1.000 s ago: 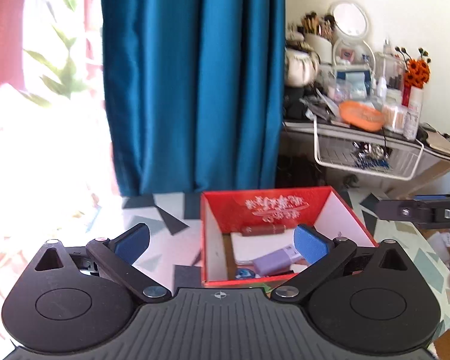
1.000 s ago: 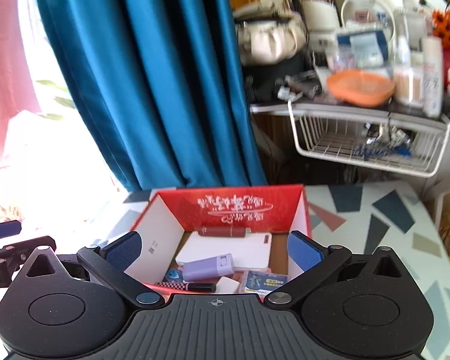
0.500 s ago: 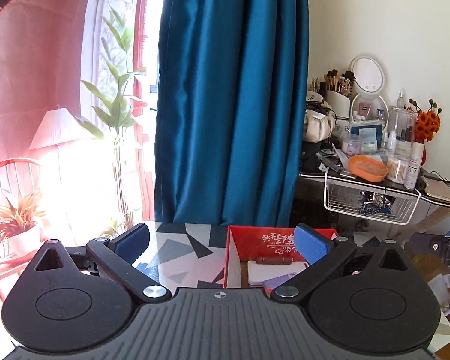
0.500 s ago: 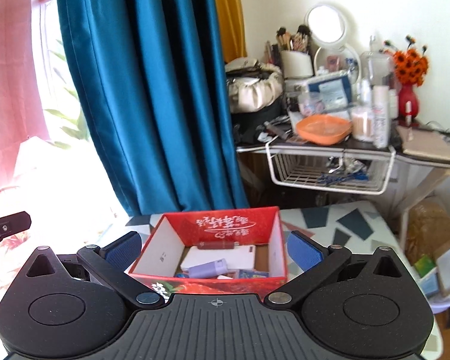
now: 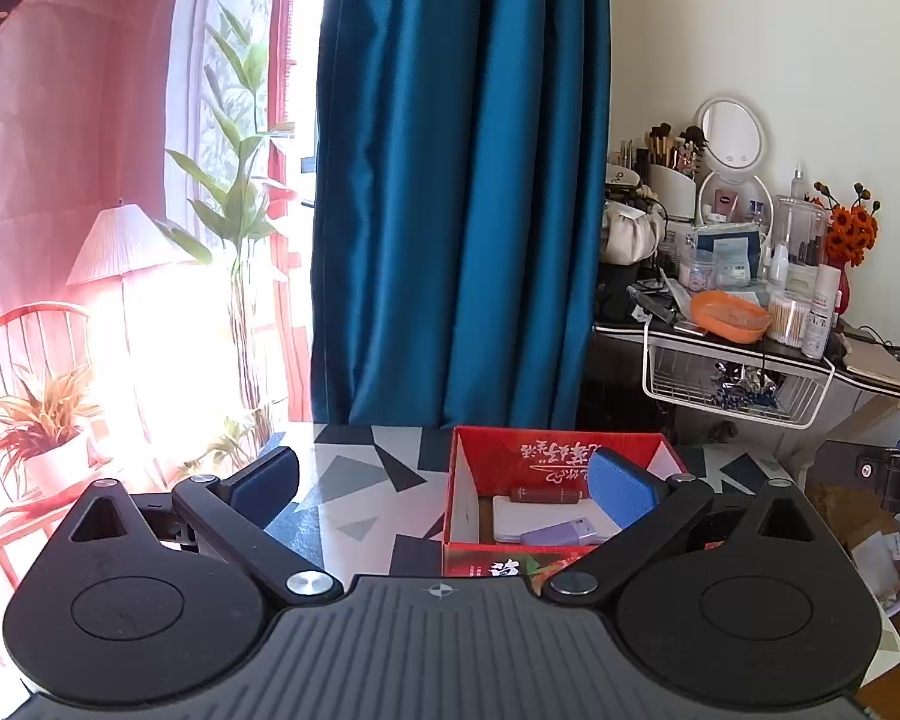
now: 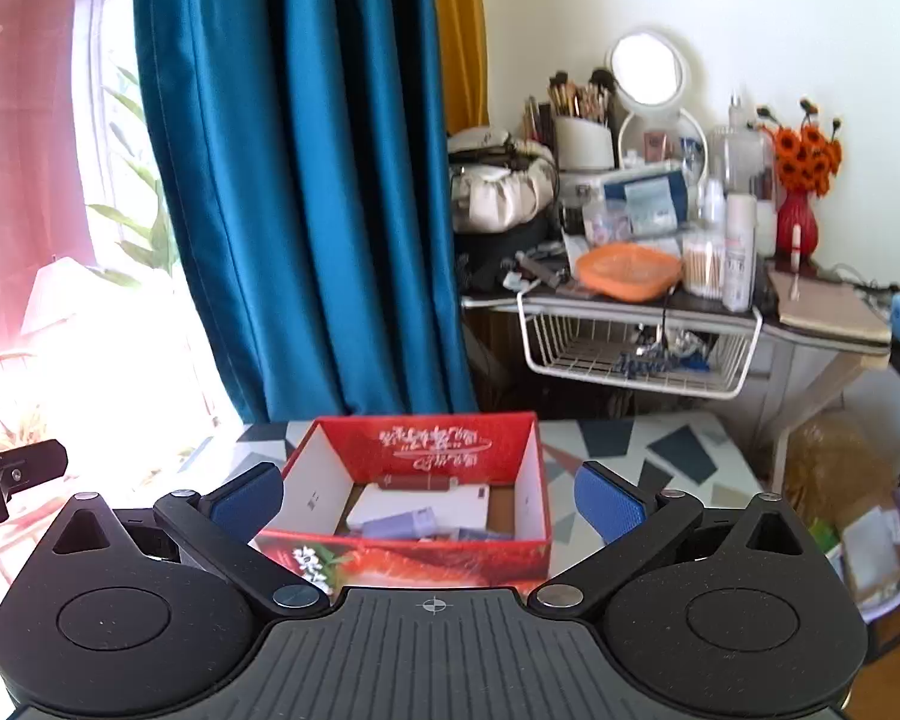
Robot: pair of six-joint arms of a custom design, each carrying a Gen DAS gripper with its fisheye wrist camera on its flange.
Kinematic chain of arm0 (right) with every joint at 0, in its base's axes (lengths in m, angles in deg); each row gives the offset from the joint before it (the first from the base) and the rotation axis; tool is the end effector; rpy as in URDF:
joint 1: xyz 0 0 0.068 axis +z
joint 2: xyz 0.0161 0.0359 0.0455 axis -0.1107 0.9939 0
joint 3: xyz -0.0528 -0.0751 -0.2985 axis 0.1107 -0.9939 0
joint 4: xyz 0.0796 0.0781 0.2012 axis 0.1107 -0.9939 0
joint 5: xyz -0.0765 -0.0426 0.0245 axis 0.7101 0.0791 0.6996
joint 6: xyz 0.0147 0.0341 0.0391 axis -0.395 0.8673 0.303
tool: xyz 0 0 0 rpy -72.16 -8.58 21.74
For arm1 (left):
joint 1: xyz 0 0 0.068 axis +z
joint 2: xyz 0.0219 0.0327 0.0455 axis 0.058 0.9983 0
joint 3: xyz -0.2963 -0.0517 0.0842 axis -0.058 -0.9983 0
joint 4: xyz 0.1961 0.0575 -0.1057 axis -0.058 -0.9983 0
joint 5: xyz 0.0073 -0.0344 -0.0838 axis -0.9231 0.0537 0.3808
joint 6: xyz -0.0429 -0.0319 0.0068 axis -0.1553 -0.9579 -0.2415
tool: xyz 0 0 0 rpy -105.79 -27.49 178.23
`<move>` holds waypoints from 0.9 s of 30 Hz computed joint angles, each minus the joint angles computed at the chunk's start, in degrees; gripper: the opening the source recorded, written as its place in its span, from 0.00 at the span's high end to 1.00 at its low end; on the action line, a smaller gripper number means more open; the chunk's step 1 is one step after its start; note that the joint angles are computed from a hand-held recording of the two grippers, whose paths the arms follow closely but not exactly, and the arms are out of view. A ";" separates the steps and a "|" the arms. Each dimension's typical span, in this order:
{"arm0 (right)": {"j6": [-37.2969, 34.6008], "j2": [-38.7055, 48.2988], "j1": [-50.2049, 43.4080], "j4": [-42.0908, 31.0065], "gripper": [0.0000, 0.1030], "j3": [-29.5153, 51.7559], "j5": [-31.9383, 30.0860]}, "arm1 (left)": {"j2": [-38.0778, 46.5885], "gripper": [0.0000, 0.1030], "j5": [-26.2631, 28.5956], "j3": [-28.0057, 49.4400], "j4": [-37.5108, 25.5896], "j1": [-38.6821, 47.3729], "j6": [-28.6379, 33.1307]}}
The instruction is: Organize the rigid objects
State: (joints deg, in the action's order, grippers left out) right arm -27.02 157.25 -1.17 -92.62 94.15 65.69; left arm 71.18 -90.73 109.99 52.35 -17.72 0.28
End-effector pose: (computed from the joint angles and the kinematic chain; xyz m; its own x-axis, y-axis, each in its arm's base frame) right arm 0.2807 0.0251 0.3853 -0.3704 0.1615 -0.9147 -0.0060 0.9843 0.1762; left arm 0.3042 -0.1066 0.4169 -0.3459 0.0430 -0.9373 0.0777 0.9968 0.0171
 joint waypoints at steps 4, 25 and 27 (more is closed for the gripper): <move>-0.59 -0.25 0.31 0.17 0.00 0.02 0.11 | -0.04 0.00 0.77 0.32 -0.36 0.38 -0.35; -2.37 -0.93 0.71 1.21 0.00 -0.17 0.80 | 0.20 0.00 -0.76 0.76 -0.82 -0.37 -1.09; -2.65 -1.01 0.84 1.16 0.00 -0.12 0.82 | 0.22 0.00 -1.18 0.72 -0.74 -0.61 -1.24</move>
State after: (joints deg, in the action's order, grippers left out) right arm -29.67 156.23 -0.33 -91.46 94.03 66.51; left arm 71.40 -91.90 110.71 51.61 -18.34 -0.95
